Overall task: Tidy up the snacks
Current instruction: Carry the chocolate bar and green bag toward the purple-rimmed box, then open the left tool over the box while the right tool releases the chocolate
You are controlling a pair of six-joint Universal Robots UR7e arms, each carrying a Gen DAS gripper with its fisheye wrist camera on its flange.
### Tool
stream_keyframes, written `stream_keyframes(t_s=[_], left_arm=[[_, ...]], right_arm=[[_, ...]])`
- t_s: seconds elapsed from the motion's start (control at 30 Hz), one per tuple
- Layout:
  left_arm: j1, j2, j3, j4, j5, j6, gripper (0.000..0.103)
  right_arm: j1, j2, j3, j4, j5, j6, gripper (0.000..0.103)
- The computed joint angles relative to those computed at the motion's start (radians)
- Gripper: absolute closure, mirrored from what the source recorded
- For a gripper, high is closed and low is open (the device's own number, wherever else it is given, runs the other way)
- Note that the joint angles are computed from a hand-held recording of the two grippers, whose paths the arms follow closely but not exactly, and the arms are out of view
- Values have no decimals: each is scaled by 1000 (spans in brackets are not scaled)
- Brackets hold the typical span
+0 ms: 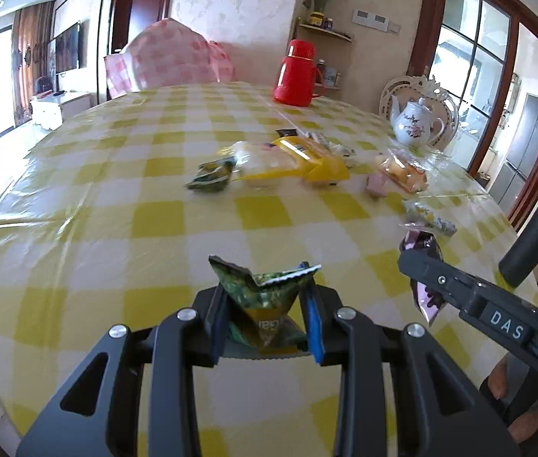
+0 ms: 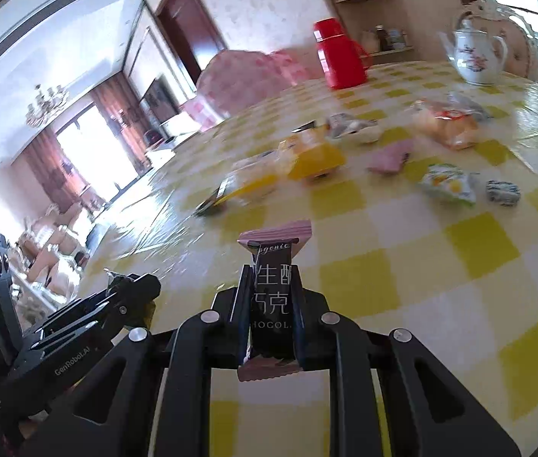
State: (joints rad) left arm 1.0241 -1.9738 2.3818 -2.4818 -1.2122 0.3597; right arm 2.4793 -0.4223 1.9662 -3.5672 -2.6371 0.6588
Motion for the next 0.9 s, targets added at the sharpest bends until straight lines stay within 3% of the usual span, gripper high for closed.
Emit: stream_keyframes(t_s=[0.23, 0.5, 0.8, 0.9], left_arm=[[71, -61, -40, 65, 24, 54, 70], [219, -84, -138, 125, 19, 139, 70], [373, -21, -295, 120, 16, 232, 70], [414, 10, -355, 123, 46, 272, 70]], right_arm=[[24, 61, -126, 121, 75, -53, 85], [55, 151, -300, 267, 160, -141, 85], [85, 277, -553, 475, 280, -239, 85], [100, 324, -648, 538, 317, -291, 85]])
